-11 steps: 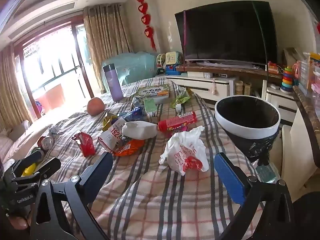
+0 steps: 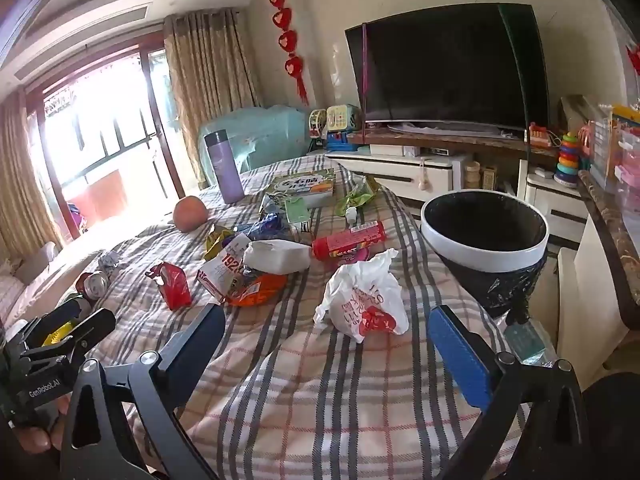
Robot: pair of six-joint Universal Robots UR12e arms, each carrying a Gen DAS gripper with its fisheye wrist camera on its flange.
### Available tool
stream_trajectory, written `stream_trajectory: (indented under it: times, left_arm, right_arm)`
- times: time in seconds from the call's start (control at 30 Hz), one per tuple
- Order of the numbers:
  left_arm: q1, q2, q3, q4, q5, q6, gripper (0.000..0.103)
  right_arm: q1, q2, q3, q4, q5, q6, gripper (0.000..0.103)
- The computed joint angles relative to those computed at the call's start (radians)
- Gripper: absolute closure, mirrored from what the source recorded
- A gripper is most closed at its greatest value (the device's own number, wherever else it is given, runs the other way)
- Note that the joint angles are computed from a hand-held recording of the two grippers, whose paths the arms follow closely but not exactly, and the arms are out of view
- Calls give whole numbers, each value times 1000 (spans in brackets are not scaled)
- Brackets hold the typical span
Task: Collect trash
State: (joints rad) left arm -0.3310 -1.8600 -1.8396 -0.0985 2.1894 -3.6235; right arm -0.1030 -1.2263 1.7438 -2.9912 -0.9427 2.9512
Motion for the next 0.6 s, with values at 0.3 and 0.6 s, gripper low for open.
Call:
stream_trajectory:
  times: [0.3, 0.6]
  left_arm:
    - [-3, -3, 8, 0, -4, 15, 1]
    - [0, -3, 8, -2, -10, 9, 1]
  right_arm:
    - [43, 16, -2, -53, -37, 39, 1]
    - [46, 16, -1, -56, -39, 40, 1]
